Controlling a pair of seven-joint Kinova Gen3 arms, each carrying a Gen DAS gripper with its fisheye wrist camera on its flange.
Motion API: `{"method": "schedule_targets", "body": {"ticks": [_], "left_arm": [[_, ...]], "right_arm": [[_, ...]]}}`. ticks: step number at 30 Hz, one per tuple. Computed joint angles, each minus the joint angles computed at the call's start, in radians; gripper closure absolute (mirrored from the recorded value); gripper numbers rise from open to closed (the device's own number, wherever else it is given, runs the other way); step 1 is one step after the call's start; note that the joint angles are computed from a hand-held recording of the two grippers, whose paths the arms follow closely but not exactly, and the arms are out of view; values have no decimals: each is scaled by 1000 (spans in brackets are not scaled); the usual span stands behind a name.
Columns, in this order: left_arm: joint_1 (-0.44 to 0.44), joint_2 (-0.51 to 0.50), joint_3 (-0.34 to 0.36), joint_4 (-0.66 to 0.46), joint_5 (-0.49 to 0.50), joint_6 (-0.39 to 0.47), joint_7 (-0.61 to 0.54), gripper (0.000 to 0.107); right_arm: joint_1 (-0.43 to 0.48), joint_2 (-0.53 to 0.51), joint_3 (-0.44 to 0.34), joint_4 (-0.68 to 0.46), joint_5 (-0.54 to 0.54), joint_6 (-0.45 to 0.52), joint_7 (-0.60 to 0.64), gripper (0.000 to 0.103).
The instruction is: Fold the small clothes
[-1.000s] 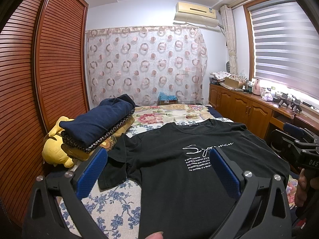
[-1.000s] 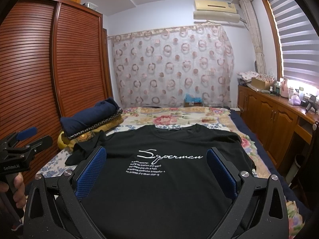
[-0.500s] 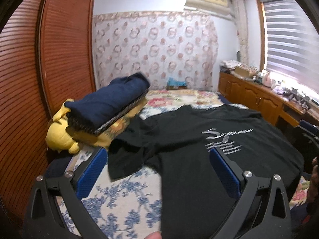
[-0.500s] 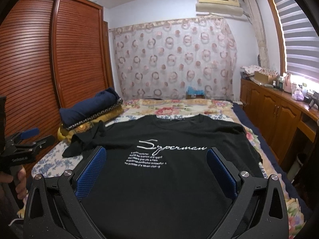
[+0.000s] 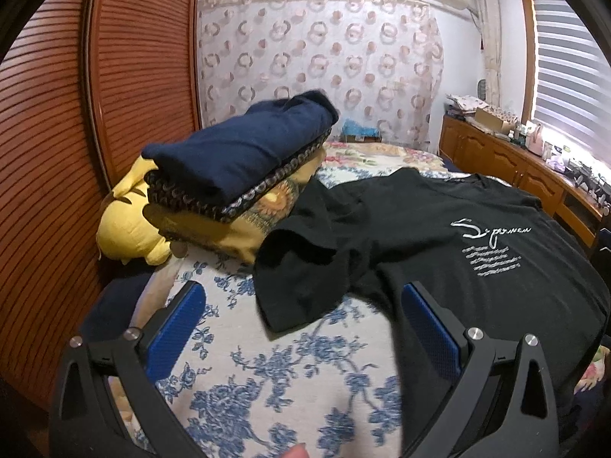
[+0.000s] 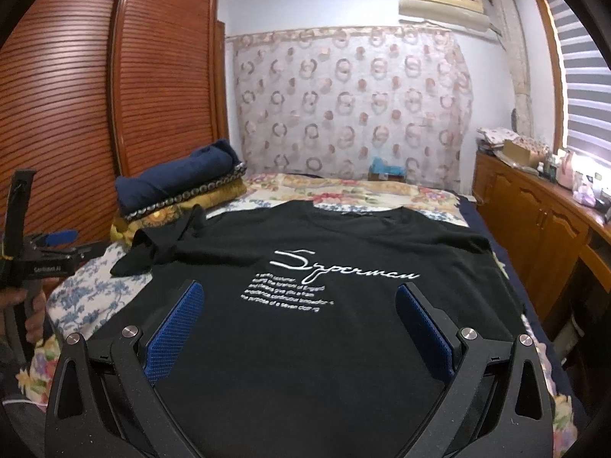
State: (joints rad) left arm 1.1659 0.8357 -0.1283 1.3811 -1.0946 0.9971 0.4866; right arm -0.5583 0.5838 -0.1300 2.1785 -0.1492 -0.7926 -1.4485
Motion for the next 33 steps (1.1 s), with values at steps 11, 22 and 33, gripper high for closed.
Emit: {"method": "schedule_targets", "body": {"ticks": [11, 22, 33], "left_arm": [[-144, -68, 16, 137, 26, -262, -34, 38], [-230, -43, 9, 74, 251, -333, -300, 51], [-159, -55, -76, 42, 303, -358, -429, 107]], "right_arm": [[9, 69, -19, -140, 109, 182, 29, 10], [60, 110, -74, -285, 260, 425, -18, 10], [62, 139, -75, -306, 257, 459, -6, 10]]}}
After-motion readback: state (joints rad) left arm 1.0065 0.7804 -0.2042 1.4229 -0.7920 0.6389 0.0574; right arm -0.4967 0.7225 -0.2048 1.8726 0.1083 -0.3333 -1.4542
